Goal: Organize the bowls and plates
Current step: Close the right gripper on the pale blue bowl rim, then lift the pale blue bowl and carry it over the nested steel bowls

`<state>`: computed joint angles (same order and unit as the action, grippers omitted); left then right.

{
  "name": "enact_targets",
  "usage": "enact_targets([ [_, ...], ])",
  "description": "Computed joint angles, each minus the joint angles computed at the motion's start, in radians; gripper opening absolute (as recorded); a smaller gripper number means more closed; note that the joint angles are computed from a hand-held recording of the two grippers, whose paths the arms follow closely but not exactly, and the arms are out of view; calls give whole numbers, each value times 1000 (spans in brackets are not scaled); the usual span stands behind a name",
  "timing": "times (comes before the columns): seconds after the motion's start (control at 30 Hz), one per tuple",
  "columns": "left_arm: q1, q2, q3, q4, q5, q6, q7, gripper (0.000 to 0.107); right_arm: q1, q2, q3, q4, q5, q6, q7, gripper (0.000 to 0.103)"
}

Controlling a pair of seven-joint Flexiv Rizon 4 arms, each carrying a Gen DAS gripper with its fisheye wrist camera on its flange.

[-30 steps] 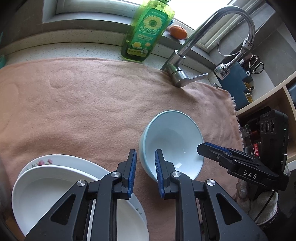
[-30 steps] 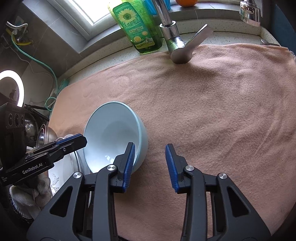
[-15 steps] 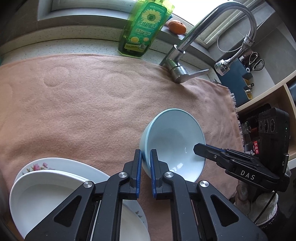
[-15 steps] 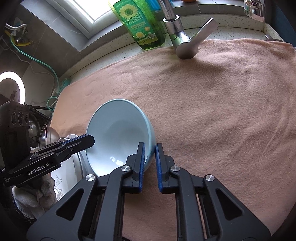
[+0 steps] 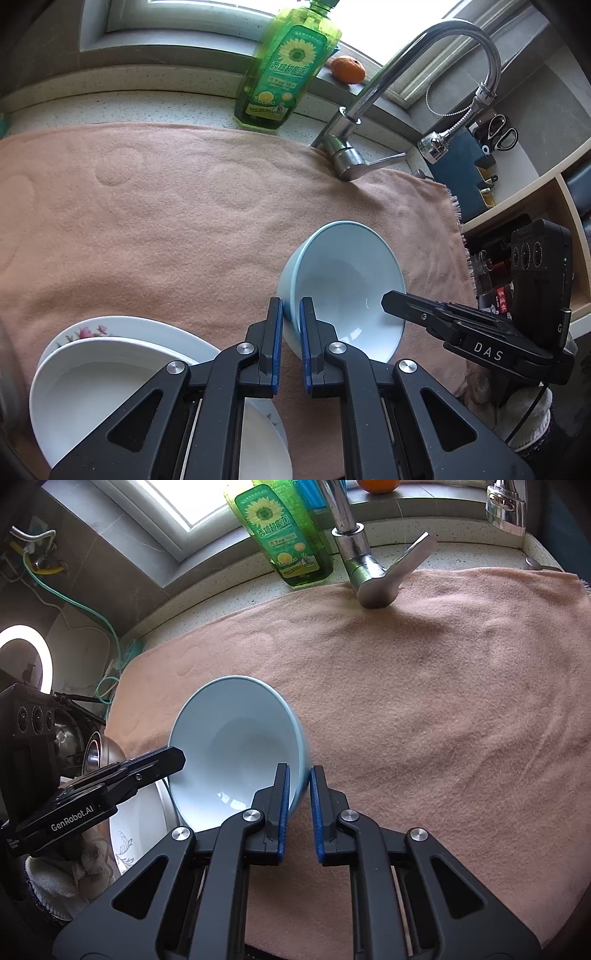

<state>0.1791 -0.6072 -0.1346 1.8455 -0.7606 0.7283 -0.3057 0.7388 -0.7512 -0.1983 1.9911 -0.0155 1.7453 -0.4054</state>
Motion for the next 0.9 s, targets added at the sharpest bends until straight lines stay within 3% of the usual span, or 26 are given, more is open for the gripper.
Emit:
enact_targets([
  [0.37, 30, 38, 7, 1, -57, -44, 45, 7, 100, 43, -94, 2, -13, -35, 30, 11],
  [0.9, 106, 54, 51, -39, -112, -131, 93, 8, 155, 36, -131, -113, -144, -130, 122, 11],
])
